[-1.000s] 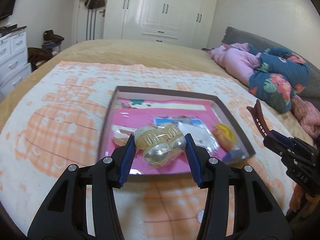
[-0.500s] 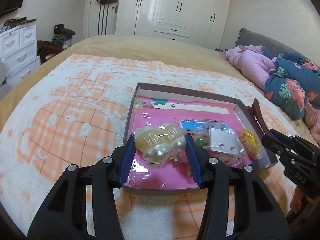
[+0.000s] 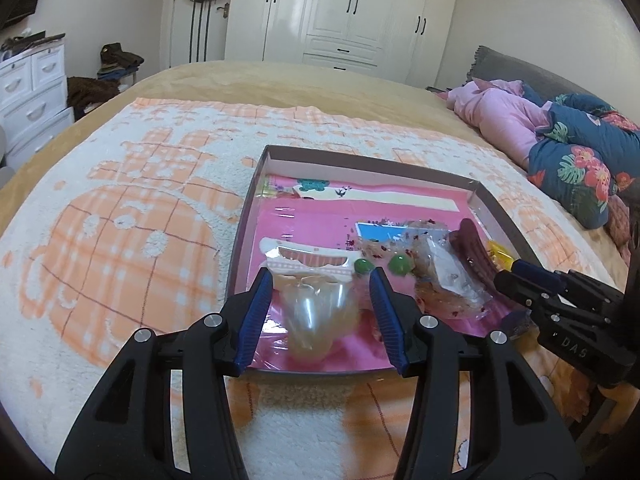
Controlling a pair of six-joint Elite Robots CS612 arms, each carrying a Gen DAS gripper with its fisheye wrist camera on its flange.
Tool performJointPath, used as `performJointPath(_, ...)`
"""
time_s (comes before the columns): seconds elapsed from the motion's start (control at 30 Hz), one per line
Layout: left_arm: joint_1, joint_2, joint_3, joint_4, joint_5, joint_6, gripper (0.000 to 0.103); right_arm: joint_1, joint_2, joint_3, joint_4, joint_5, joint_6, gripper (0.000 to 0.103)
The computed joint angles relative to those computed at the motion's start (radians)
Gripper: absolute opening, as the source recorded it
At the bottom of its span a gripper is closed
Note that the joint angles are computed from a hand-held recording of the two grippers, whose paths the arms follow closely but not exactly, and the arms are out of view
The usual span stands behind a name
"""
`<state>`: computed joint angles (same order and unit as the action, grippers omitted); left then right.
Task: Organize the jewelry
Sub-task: 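Carry pearl clip into box with left tool while right tool carries maroon clip there, then open both tools to release the clips in the box and withdraw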
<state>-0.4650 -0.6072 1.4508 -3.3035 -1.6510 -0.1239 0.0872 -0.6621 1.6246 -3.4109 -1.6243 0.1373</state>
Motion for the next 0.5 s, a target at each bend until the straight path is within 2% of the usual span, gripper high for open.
performJointPath(0.07,-0.002,-0.004,0.009,-0.017,0.003,0.005,0.051,0.001,-0.006,0.017,-0.028,-0.003,0.002,0.047)
performJointPath(0.13,-0.006,-0.012,0.025,-0.039,0.010,0.014,0.052,0.004,-0.012,0.036,-0.061,-0.011,0.001,0.049)
performJointPath(0.33,-0.011,-0.035,0.077,-0.103,0.014,0.017,0.061,0.012,-0.034,0.106,-0.185,-0.042,0.002,0.064)
performJointPath(0.5,-0.014,-0.058,0.126,-0.160,0.012,0.016,0.073,0.017,-0.051,0.160,-0.291,-0.071,0.015,0.077)
